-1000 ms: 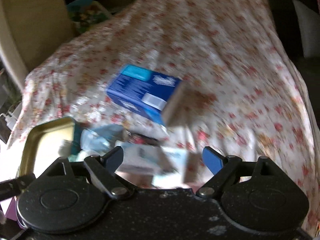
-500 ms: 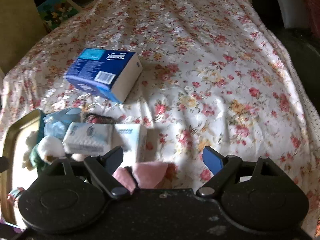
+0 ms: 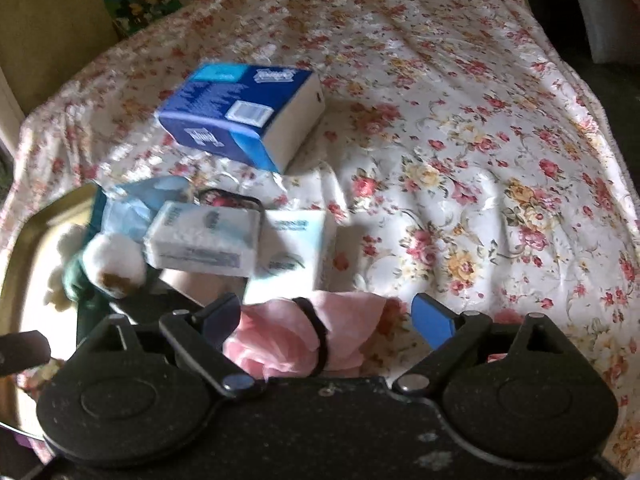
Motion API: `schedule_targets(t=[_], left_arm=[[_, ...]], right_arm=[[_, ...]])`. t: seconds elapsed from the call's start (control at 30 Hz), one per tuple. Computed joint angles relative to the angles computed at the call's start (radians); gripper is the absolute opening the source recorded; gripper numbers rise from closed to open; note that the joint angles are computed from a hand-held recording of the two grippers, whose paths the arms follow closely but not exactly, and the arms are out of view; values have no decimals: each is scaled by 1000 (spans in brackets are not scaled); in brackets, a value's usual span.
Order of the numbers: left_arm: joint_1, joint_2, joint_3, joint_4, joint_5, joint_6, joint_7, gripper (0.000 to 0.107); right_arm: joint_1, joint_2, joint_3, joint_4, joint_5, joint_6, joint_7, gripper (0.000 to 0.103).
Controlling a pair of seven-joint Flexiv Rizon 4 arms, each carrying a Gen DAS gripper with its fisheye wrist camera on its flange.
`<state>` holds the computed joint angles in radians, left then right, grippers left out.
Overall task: Organize soft objects
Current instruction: 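Move the right tool to the pink bath puff beside the black case, then grasp the pink bath puff with the right tool while the left tool grasps the green knitted scrubber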
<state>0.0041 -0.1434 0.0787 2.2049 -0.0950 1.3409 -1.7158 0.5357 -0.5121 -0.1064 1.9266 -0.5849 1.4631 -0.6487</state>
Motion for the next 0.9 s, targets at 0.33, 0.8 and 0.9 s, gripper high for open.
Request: schedule_targets(t=[0.33, 0.8, 0.9], left_arm=[[-32, -61, 8, -57, 87, -55, -22, 94], [-25, -69, -81, -20, -19, -84, 195, 91], [-5, -45, -149, 33, -195, -55, 354, 91]], right_arm=[[52, 87, -163, 143, -187, 31, 193, 93], [32, 187, -272, 238, -557, 130, 516, 93], [-4, 195, -240, 237, -582, 114, 540, 93]])
